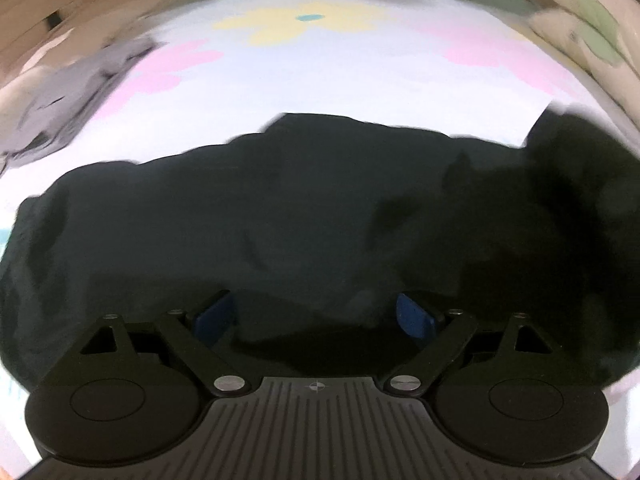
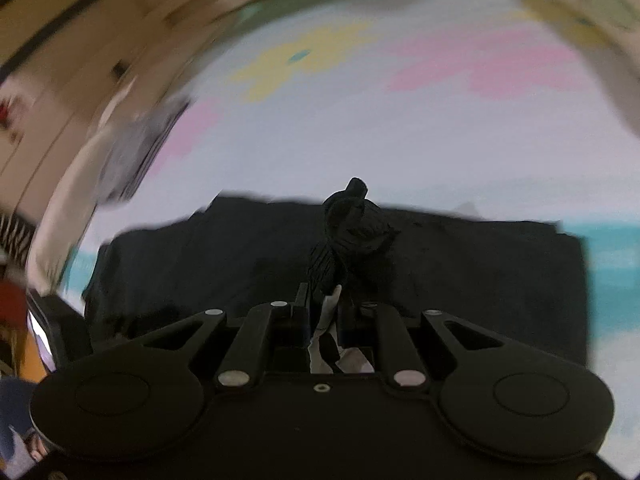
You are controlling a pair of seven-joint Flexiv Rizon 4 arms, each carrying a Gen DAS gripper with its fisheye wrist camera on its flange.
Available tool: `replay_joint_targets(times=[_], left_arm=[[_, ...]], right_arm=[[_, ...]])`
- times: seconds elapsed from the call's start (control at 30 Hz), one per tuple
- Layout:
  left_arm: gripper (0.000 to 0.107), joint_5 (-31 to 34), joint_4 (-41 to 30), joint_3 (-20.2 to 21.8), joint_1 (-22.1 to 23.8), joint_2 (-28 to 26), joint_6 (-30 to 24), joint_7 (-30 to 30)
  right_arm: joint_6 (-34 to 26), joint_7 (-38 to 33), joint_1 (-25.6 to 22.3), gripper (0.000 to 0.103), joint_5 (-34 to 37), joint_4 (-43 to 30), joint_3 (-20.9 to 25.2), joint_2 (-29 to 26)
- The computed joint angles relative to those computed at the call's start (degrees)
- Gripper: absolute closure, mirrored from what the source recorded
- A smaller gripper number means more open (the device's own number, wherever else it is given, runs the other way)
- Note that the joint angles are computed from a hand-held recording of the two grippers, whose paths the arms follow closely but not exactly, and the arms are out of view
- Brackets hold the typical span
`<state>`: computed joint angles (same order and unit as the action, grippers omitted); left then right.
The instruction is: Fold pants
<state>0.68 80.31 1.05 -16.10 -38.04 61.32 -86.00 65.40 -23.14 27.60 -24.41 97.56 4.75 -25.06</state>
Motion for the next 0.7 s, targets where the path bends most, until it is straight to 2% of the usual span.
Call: replay_joint_targets(times=[0.17,0.23,0.27,0.33,0.47,0.53,0.6,0.7], left_arm=[[0.019,2.03,-0.58,3.75,-0.64,0.24,1.0,-6.18],[0.02,2.05,-0.51,3.55,0.05,0.4,1.2,-7.24],[0.02,1.93,-0.79,3.33,0.45,0.33,1.12,-7.44],[0.02,1.73,-1.06,2.88,0.98,0.22,1.56,-7.85],[0.02,1.45,-1.08,1.83,1.32,0.34,3.21,-7.56],[0.02,1.23,-0.52,1.04,1.42,0.73,5.02,-6.67],[0.02,0.9,0.23,-0.07,1.68,0.88,7.73,-4.92],[0.02,-1.45,2.32,-4.11,3.46,1.27,11.17,0.86]], right_arm=[[-5.55,-9.4,0.16,0.081,4.86,-10.71,4.32,-8.51],[-8.31,-14.02,0.41,0.066,6.61,-14.22,5.39,-11.12],[-8.21,-14.73,1.08,0.061,6.68,-14.39,4.82,-11.46],[-6.91,-15.62,1.61,0.045,7.36,-14.14,4.08,-11.39],[-1.77,-10.86,3.81,0.035,3.96,-7.76,-0.89,-6.87],[-0.96,-5.7,5.55,0.032,-0.43,-5.29,-4.58,-5.01],[-2.06,-1.2,6.04,0.032,-4.53,-3.05,-6.84,-3.2],[-8.77,3.18,5.76,0.032,-9.02,-1.24,-7.71,-1.0]])
